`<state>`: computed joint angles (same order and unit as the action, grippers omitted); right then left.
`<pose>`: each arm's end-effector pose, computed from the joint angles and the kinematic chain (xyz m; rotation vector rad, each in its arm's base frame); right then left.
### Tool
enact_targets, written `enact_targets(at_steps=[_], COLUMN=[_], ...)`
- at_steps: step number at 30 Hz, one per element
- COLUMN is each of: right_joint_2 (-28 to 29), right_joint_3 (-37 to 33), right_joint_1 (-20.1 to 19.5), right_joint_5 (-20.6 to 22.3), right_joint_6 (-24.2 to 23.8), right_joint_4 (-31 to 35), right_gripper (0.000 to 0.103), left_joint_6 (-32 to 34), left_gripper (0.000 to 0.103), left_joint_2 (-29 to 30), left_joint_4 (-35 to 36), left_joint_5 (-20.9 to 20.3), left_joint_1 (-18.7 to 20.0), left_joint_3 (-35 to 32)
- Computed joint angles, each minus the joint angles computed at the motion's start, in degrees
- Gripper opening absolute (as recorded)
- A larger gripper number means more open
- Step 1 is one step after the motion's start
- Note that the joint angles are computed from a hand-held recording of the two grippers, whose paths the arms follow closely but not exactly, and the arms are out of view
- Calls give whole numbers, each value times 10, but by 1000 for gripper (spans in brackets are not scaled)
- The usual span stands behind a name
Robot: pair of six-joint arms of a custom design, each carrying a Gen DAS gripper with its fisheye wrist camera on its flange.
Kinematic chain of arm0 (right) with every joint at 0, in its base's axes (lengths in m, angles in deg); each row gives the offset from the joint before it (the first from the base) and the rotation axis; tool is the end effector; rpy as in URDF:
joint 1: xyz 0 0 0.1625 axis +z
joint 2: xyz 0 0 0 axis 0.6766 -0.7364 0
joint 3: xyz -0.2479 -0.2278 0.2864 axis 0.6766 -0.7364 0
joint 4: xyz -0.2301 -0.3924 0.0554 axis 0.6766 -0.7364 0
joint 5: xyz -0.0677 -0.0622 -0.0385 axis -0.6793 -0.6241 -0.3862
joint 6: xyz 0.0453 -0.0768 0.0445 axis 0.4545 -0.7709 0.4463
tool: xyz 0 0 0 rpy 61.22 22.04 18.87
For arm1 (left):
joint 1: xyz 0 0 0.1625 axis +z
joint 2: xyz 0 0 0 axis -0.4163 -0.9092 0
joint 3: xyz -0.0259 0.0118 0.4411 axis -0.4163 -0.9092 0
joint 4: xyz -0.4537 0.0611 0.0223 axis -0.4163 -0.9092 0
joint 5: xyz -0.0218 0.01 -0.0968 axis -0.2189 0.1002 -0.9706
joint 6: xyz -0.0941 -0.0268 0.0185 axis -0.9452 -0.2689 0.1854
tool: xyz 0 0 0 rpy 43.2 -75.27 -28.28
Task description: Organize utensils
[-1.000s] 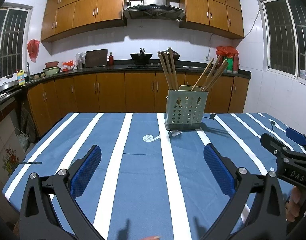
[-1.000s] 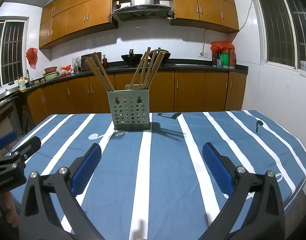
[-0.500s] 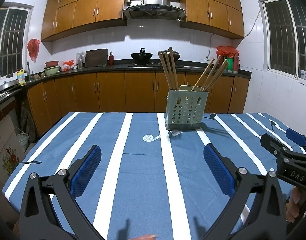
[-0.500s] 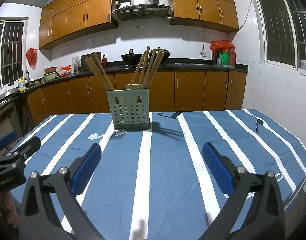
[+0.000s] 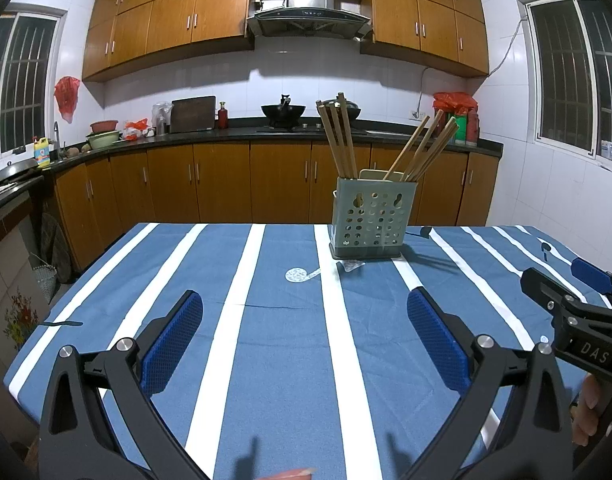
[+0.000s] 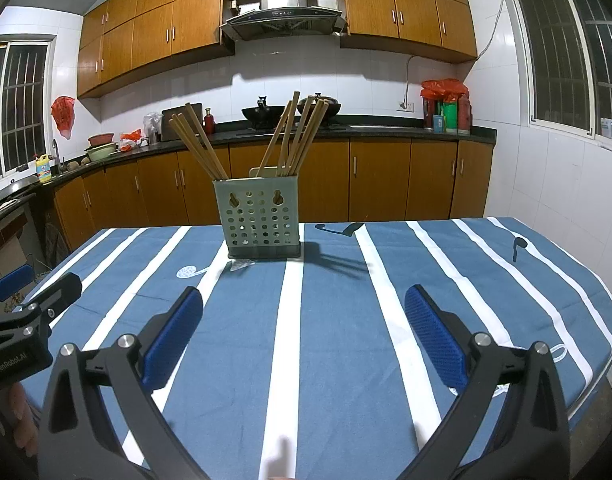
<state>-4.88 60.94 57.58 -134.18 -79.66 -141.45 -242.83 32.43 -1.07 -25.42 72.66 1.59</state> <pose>0.2343 -0.7007 0.1910 0.8105 -2.1759 1.2818 -0.2635 -0.6279 0.1851 0.3198 1.9124 -1.4027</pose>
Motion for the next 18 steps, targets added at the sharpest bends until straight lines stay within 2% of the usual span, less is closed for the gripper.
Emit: enact_targets(at_steps=[18], right_joint_2=[-1], right_joint_3=[-1], right_joint_1=[0], right_joint_5=[-1], right_joint_6=[0], right_joint_4=[2], right_gripper=[99], left_joint_6=[-1], left_gripper=[101], left_joint_2=[0], left_joint_4=[2], left_joint_5=[-1], left_joint_1=[0], left_joint_3=[-1])
